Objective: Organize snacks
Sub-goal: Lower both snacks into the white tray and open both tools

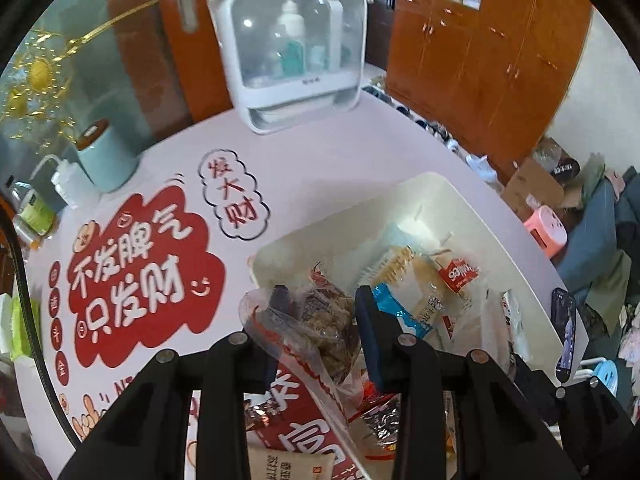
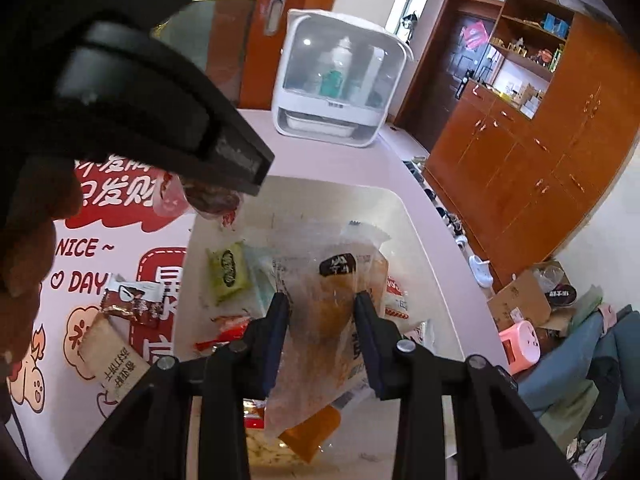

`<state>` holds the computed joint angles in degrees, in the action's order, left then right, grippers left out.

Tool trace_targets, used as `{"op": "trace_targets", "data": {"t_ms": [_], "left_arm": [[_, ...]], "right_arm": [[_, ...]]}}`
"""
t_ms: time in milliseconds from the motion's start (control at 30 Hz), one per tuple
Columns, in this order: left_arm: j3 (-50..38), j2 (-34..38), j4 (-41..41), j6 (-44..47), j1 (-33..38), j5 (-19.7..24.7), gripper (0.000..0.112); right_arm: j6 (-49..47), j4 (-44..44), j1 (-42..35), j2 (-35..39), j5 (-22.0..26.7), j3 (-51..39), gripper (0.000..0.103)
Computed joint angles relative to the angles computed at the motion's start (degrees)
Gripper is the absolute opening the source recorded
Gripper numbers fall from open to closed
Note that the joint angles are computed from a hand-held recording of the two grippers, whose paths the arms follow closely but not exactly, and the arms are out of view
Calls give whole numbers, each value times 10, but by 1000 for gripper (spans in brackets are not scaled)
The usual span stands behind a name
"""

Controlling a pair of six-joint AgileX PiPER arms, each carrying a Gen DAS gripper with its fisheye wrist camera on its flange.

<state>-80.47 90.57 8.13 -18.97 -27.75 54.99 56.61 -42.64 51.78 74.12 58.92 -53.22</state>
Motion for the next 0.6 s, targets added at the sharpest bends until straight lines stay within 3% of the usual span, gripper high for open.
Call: {"op": "trace_targets", "data": {"t_ms": [600], "left_arm": [[-14,51,-41,73,22,-22,33]], "right_arm": [[-75,55,-79,14,-66,-2,35]]}}
